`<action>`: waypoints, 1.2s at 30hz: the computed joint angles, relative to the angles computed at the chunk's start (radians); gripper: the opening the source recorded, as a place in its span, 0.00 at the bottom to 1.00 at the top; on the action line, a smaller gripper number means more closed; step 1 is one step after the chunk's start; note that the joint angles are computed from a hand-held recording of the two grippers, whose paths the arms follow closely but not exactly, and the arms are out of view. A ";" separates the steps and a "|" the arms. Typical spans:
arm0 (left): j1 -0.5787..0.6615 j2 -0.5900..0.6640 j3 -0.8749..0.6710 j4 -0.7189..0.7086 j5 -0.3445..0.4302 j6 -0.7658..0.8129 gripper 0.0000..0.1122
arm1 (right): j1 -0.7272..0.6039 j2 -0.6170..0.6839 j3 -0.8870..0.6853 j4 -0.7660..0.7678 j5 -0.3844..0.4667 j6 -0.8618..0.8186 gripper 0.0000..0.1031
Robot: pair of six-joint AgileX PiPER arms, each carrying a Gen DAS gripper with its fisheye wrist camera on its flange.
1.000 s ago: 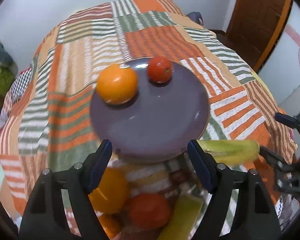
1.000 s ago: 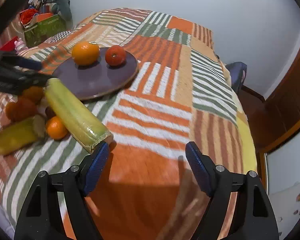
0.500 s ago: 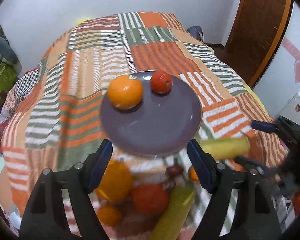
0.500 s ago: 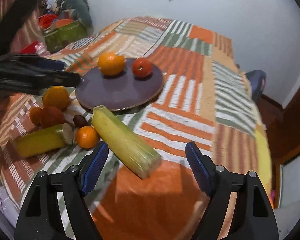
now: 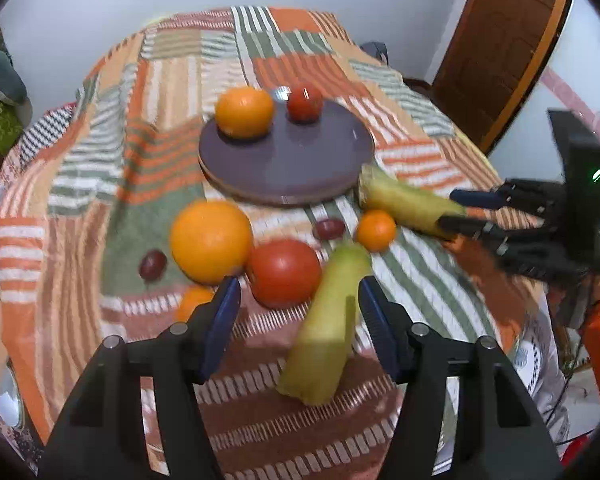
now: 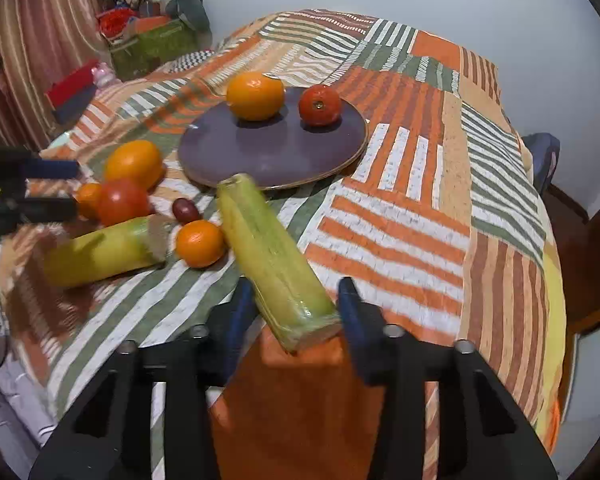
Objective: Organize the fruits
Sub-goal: 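Grasp one yellow-green cylinder with each tool and lift, then carry both cylinders over the purple plate and lower them onto it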
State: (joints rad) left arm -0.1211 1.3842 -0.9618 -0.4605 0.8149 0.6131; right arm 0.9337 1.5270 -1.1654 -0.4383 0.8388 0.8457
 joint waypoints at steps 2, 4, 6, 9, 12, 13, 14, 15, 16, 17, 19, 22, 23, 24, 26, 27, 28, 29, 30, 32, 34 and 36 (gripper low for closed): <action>0.004 0.003 0.032 -0.015 0.004 0.014 0.55 | 0.020 -0.023 0.011 -0.004 0.008 0.032 0.23; -0.001 0.005 0.064 -0.019 -0.008 0.025 0.55 | 0.038 -0.020 -0.004 -0.008 0.031 0.035 0.21; -0.018 0.010 0.088 0.002 -0.033 0.012 0.55 | 0.050 -0.007 -0.024 -0.012 0.053 0.034 0.22; -0.034 0.032 0.099 0.004 -0.057 0.000 0.50 | 0.012 0.016 -0.045 0.024 0.048 0.009 0.30; -0.026 0.062 0.086 -0.043 -0.045 0.029 0.44 | -0.035 0.042 -0.040 0.090 -0.001 -0.035 0.37; -0.030 0.064 0.084 -0.048 -0.049 0.028 0.43 | -0.041 0.056 -0.041 0.100 -0.010 -0.038 0.39; -0.038 0.062 0.087 -0.044 -0.059 0.019 0.42 | -0.041 0.067 -0.041 0.100 -0.013 -0.032 0.39; -0.047 0.056 0.093 -0.042 -0.070 0.012 0.41 | -0.033 0.080 -0.044 0.084 -0.011 -0.010 0.39; -0.051 0.049 0.099 -0.043 -0.073 0.012 0.39 | -0.018 0.080 -0.041 0.053 -0.005 0.024 0.38; -0.052 0.041 0.104 -0.045 -0.072 0.014 0.39 | -0.003 0.074 -0.035 0.030 -0.002 0.054 0.36; -0.053 0.025 0.112 -0.040 -0.065 0.007 0.35 | 0.015 0.047 -0.016 0.032 -0.010 0.085 0.34; -0.033 -0.010 0.122 -0.049 -0.022 0.015 0.32 | 0.068 0.012 0.003 -0.006 0.032 0.160 0.34; -0.029 -0.021 0.126 -0.045 -0.012 0.014 0.32 | 0.089 0.000 0.012 -0.017 0.048 0.185 0.34; -0.026 -0.037 0.135 -0.039 -0.004 0.018 0.31 | 0.114 -0.014 0.021 -0.031 0.067 0.213 0.34; -0.020 -0.064 0.153 -0.027 0.009 0.026 0.31 | 0.167 -0.036 0.035 -0.055 0.105 0.267 0.34; -0.021 -0.076 0.158 -0.016 0.018 0.028 0.31 | 0.191 -0.045 0.040 -0.059 0.122 0.285 0.34; -0.024 -0.079 0.158 -0.008 0.020 0.027 0.31 | 0.211 -0.054 0.045 -0.057 0.132 0.295 0.34; -0.026 -0.079 0.155 -0.002 0.024 0.024 0.31 | 0.228 -0.057 0.046 -0.056 0.144 0.301 0.34; -0.030 -0.070 0.146 0.005 0.030 0.017 0.31 | 0.238 -0.056 0.042 -0.056 0.158 0.299 0.34; -0.038 -0.057 0.133 0.014 0.030 0.005 0.31 | 0.237 -0.051 0.030 -0.048 0.168 0.277 0.35; -0.055 -0.037 0.116 0.024 0.017 -0.010 0.31 | 0.215 -0.051 0.024 -0.037 0.151 0.256 0.35; -0.071 -0.010 0.098 0.032 0.004 -0.025 0.31 | 0.178 -0.048 0.021 -0.023 0.120 0.227 0.35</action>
State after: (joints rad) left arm -0.1925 1.3745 -0.8637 -0.4286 0.8186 0.5886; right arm 1.1120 1.4790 -1.1446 -0.4614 0.9586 1.0726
